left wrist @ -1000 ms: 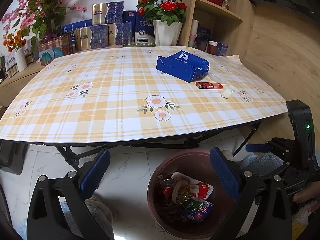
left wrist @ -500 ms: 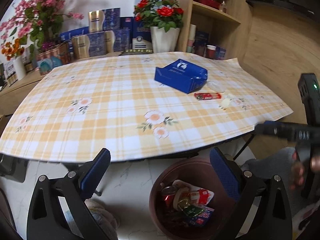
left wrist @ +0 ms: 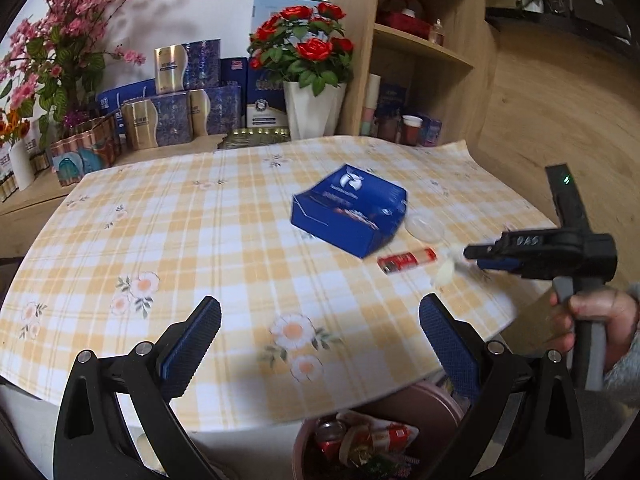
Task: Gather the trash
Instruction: 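Move the right gripper to the white plastic spoon and close on it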
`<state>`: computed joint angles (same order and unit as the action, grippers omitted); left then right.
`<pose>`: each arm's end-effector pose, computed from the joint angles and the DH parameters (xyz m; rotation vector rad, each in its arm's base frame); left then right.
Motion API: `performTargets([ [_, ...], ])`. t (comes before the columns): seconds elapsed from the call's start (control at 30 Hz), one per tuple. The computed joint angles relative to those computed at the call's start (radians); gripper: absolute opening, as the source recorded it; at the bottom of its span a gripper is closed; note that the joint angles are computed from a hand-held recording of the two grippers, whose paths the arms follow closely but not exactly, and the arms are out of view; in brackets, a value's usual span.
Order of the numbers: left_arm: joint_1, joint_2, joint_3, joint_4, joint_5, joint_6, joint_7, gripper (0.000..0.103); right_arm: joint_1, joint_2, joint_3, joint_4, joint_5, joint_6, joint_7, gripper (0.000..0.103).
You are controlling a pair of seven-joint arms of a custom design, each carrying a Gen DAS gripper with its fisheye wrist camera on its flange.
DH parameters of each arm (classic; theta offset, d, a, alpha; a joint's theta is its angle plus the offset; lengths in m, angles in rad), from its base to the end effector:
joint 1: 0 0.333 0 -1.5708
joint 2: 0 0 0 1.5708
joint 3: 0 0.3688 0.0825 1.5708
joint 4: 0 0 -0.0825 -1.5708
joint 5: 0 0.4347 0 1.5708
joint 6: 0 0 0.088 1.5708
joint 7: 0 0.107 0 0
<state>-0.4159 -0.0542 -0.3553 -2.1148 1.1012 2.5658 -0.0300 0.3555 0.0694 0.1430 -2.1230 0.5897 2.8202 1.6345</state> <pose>0.4257 -0.4375 0.5131 -1.7080 1.6879 -0.9243 0.5746 0.2796 0.4676 -1.6622 1.7865 0.0327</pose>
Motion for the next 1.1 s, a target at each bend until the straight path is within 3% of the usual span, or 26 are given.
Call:
performTargets([
  [0.27, 0.025, -0.003, 0.018, -0.025, -0.003, 0.054, -0.037, 0.091, 0.041, 0.083, -0.04, 0.086, -0.342, -0.059, 0.386, 0.031],
  [0.37, 0.033, -0.005, 0.019, -0.04, 0.001, 0.074, -0.06, 0.089, 0.041, 0.101, -0.041, 0.109, -0.396, -0.071, 0.454, 0.031],
  [0.47, 0.038, -0.003, 0.02, -0.048, 0.001, 0.089, -0.065, 0.088, 0.064, 0.123, -0.065, 0.153, -0.54, -0.123, 0.546, 0.025],
  [0.73, 0.037, 0.014, 0.023, -0.047, -0.021, 0.11, -0.043, 0.088, 0.1, 0.154, -0.082, 0.216, -0.792, -0.211, 0.649, 0.028],
  [0.87, 0.03, 0.028, 0.026, -0.034, -0.052, 0.109, 0.002, 0.086, 0.098, 0.155, -0.079, 0.215, -0.841, -0.202, 0.645, 0.021],
  [0.9, 0.028, 0.032, 0.027, -0.03, -0.061, 0.107, 0.016, 0.084, 0.081, 0.147, -0.067, 0.196, -0.807, -0.172, 0.614, 0.017],
  [1.0, 0.018, 0.054, 0.031, 0.0, -0.111, 0.083, 0.105, 0.078, 0.052, 0.116, -0.048, 0.141, -0.721, -0.113, 0.562, 0.015],
  [1.1, 0.005, 0.098, 0.037, 0.066, -0.176, 0.044, 0.247, 0.07, 0.03, 0.078, -0.036, 0.077, -0.647, -0.025, 0.506, 0.007],
])
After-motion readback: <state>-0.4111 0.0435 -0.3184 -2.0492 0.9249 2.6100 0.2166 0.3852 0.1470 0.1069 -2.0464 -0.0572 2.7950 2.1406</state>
